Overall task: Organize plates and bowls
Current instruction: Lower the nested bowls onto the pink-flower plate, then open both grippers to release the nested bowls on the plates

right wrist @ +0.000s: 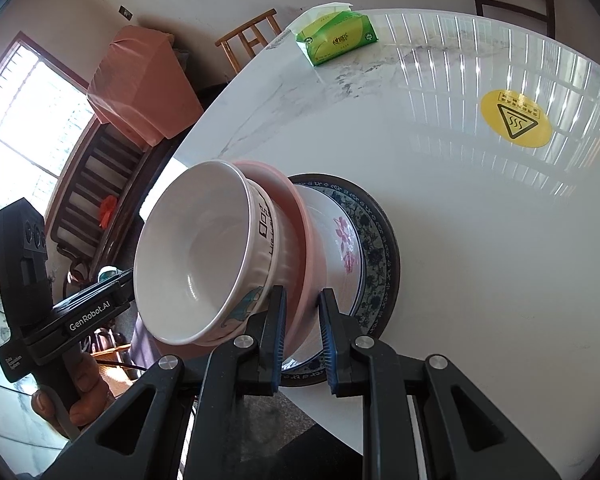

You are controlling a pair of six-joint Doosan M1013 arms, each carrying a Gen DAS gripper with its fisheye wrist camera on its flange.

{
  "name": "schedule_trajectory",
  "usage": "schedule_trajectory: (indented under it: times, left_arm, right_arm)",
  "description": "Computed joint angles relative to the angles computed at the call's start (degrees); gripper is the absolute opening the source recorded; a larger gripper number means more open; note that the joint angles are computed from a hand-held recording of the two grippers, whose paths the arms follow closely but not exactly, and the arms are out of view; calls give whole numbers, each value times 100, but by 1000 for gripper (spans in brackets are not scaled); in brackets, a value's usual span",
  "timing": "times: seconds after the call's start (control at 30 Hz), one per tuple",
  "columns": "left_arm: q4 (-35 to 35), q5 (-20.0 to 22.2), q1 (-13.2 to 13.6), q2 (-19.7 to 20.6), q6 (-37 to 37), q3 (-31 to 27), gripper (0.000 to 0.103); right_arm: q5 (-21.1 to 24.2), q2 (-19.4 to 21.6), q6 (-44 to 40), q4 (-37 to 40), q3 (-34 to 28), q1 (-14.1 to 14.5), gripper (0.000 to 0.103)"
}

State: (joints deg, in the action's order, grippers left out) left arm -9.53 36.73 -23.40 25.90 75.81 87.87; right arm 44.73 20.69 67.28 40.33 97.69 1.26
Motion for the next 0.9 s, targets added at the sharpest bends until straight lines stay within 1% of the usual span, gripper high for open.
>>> schedule_trajectory:
  times: [0.2,0.47,0.57,0.67,0.7,0.77,0.8,0.87,0.9]
  left_arm:
    - [-4,34,2,33,17,-18,5]
    - [-54,-54,4,21,73,22,6]
    - [-92,-174,3,-4,161,84,9]
    - [83,-345,-35,-34,85,161,12]
    - [141,-409,-42,-43,40,189,13]
    - [174,-540,-28,-71,-30,272,25]
    - [171,-608,-14,-80,-58,308,29]
    - [162,-731,16,-89,-46,375,46]
    - [150,-839,30,-103,1,427,49]
  right_arm:
    - [8,43,30,1,-27,2,18]
    - [-13,61,35,51,-23,-11,18]
    - [-114,55,35,28,2,0,18]
    - [-241,35,-45,89,45,7,17]
    - [-278,25,-79,135,70,3,17]
    - [-367,6,-135,240,123,-8,19]
    - [-444,-5,-131,250,155,-12,21]
    - [-654,-41,-187,402,266,-33,31]
    - [-743,-58,-339,583,331,-54,32]
